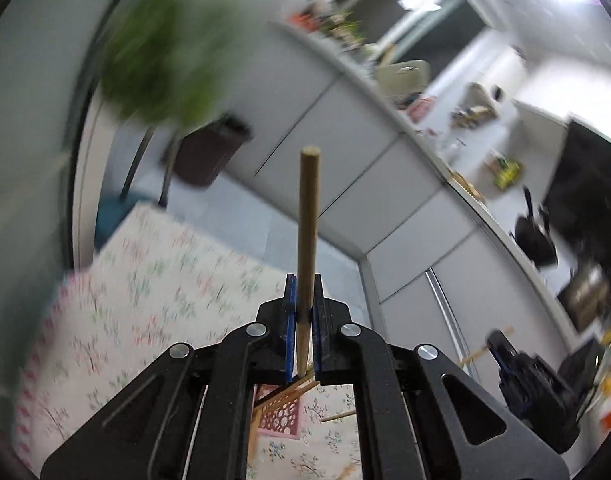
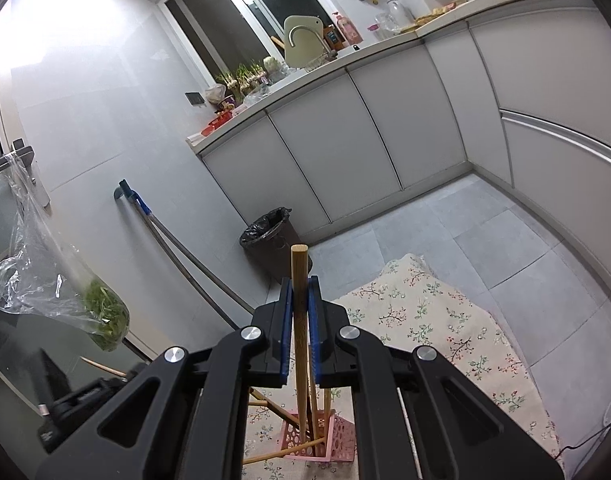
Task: Organize utensils
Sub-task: 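Lower both chopsticks into the pink basket, then open the left tool to release its chopstick while the right tool holds its chopstick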
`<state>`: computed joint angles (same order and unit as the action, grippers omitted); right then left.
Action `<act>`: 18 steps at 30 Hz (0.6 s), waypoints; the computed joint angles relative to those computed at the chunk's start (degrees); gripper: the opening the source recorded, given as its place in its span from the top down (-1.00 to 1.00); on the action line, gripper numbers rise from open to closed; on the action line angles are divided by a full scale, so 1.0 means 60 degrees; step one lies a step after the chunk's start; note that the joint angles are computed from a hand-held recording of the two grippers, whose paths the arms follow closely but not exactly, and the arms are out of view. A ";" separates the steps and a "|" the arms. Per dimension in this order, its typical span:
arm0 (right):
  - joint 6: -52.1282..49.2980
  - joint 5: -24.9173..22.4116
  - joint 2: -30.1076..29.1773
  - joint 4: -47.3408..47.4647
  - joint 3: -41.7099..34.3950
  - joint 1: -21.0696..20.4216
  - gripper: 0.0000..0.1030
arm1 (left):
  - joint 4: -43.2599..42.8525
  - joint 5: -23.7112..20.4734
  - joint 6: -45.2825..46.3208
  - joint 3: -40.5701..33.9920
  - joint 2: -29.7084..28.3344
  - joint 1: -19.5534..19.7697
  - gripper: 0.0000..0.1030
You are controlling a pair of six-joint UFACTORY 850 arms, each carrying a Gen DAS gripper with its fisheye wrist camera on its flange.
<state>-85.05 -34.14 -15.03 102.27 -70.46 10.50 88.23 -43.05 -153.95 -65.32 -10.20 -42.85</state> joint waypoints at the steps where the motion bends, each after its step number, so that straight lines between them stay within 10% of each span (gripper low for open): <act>1: -0.0036 0.0012 0.0017 0.0003 0.0011 -0.0016 0.85 | -0.0081 -0.0173 0.0377 -0.0249 -0.0166 -0.0130 0.89; 13: -0.0052 0.0025 -0.0006 0.0017 -0.0039 -0.0159 0.85 | -0.2812 -0.0836 0.5707 -0.2772 -0.2663 -0.0578 0.86; 18: -0.0114 -0.0060 0.0014 0.0085 -0.0015 -0.0166 0.85 | -0.2135 -0.1351 0.5088 -0.2473 -0.2585 -0.0778 0.22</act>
